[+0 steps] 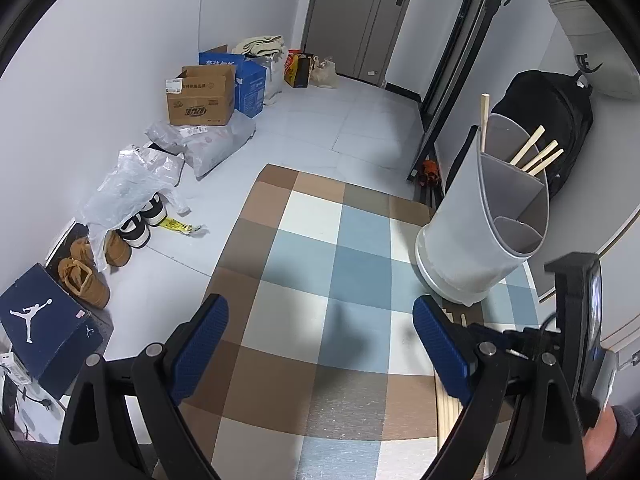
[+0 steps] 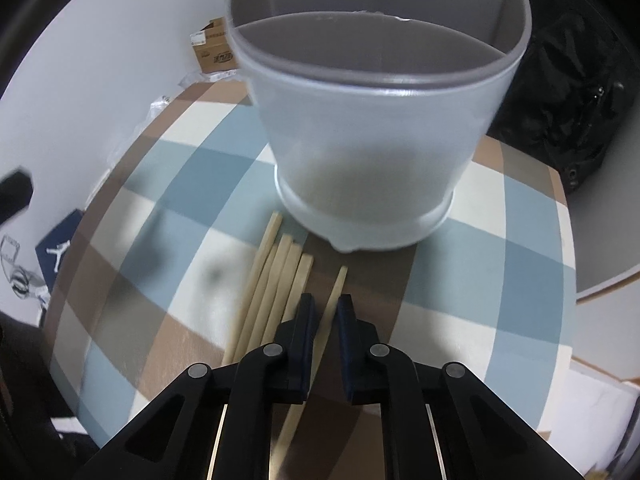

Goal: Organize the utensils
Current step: 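Lower the right tool onto the chopstick pile and close on one chopstick, then lift the held chopstick with the right tool while the left tool grasps another chopstick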

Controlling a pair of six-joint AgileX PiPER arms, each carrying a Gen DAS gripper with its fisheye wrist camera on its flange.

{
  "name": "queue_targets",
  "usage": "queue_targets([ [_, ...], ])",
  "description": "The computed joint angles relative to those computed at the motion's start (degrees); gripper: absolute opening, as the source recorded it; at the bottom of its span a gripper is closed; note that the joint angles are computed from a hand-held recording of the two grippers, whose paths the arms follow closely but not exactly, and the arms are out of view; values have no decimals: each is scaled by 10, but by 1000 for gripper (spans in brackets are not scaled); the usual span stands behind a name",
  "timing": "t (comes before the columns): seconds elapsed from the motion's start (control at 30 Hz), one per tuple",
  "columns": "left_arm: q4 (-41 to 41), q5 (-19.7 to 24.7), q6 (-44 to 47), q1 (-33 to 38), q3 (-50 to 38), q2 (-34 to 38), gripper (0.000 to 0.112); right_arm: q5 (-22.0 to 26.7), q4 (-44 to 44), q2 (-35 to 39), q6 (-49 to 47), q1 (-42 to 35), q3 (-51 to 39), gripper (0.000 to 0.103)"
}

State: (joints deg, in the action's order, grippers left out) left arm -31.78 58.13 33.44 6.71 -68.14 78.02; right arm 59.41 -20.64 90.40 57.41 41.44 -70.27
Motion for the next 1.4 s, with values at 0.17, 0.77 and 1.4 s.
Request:
queue_targets([
  [0.17,4,4,-12,0,-6,10,91,-17,13,3,-14,-21,-4,10],
  [0.77,75,44,-67,-134,14,22,91,-29,-52,-240,119,24,100,3],
  [1.4,220,26,-189,-240,62,-6,78,-17,-202,-351,319,117,163,4],
])
